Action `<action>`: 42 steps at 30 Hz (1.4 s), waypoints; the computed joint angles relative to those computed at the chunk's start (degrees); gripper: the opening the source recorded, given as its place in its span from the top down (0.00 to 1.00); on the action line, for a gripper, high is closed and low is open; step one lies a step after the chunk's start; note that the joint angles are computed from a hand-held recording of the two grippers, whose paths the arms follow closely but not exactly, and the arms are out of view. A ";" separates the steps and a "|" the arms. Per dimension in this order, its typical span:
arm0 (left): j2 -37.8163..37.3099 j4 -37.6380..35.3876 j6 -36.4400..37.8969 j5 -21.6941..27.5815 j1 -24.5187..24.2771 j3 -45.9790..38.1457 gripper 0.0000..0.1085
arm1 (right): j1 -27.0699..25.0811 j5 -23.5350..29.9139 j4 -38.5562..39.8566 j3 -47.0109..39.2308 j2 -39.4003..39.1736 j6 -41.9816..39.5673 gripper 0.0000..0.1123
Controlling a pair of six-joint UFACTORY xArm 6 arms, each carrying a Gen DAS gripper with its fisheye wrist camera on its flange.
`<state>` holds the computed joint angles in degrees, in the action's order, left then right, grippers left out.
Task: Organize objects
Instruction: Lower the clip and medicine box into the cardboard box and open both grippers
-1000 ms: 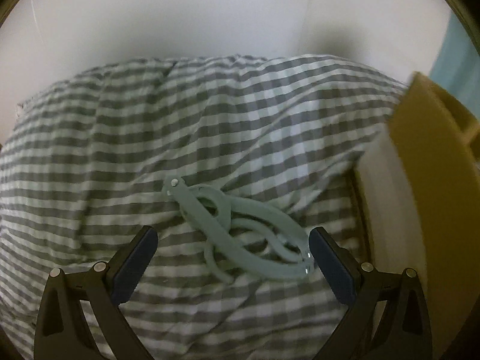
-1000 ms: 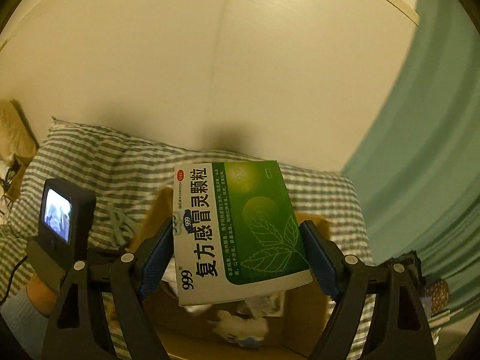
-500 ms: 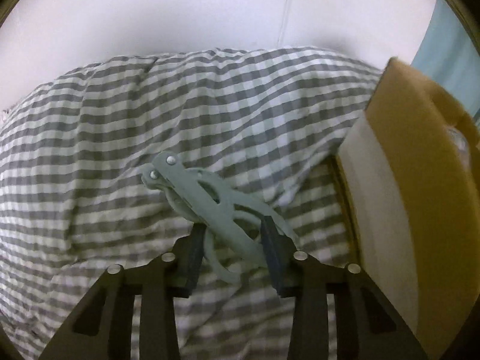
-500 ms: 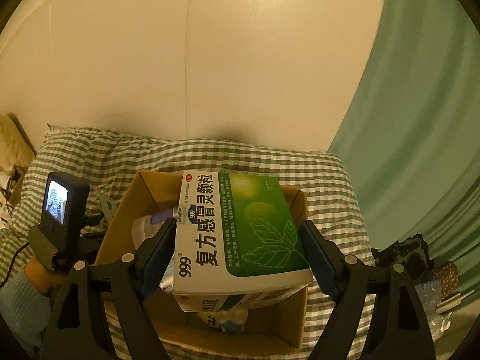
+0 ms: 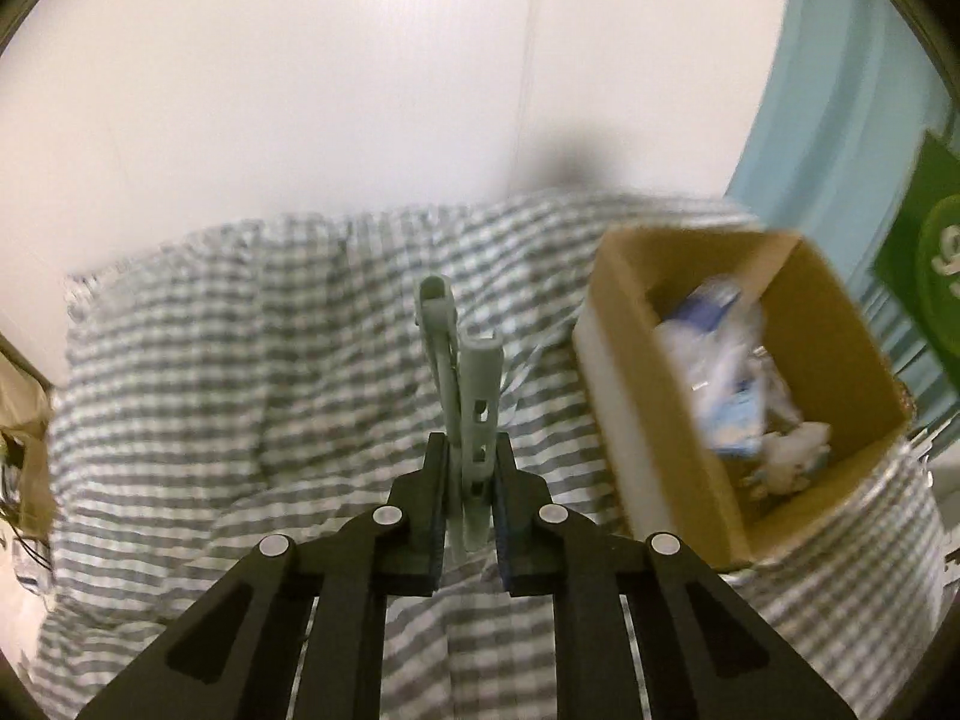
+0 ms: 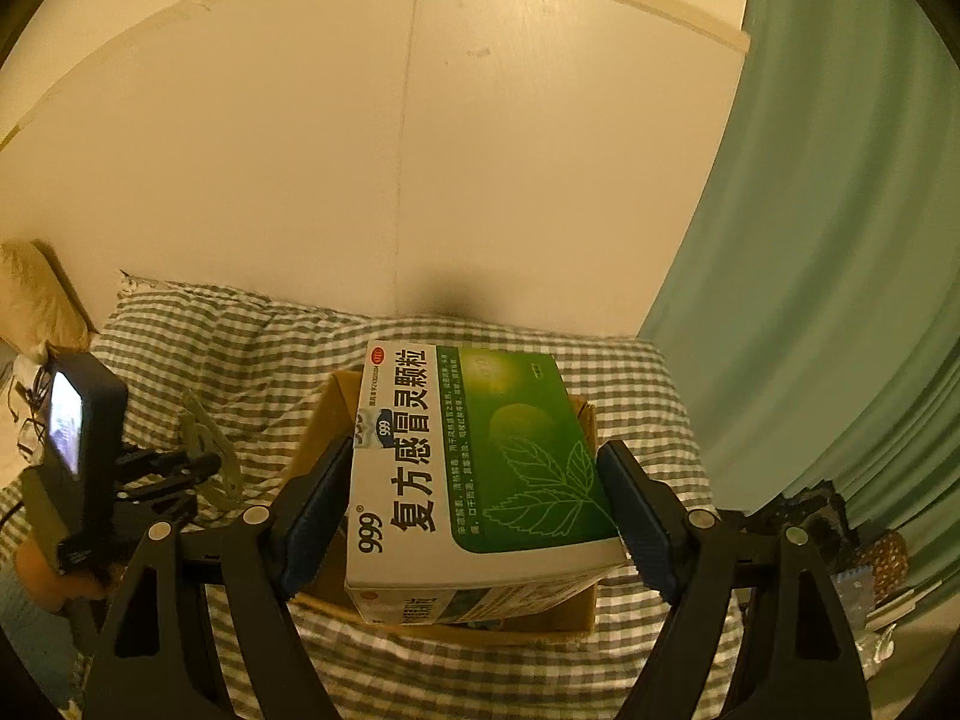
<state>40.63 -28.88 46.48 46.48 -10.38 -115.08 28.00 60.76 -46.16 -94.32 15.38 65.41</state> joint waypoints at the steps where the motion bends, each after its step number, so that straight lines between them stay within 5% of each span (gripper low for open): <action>1: -2.53 -1.21 1.14 -0.24 0.24 2.29 0.89 | 0.68 0.93 0.04 -0.80 -0.11 0.02 0.28; 15: -18.82 -12.31 10.62 0.09 -2.67 11.83 0.89 | 5.05 8.83 -4.03 -2.92 -3.49 6.30 0.28; 22: -17.06 -10.35 9.97 -0.68 -6.13 11.60 0.89 | 1.21 5.01 -2.55 1.44 -4.32 7.22 0.28; 34: -6.98 -5.01 5.39 1.44 -10.26 2.66 0.88 | -8.17 -13.88 2.90 14.17 -7.66 11.33 0.26; 42: -7.41 -3.69 2.25 1.74 -10.08 1.70 0.83 | -7.02 -12.21 -1.15 16.05 -10.91 15.58 0.17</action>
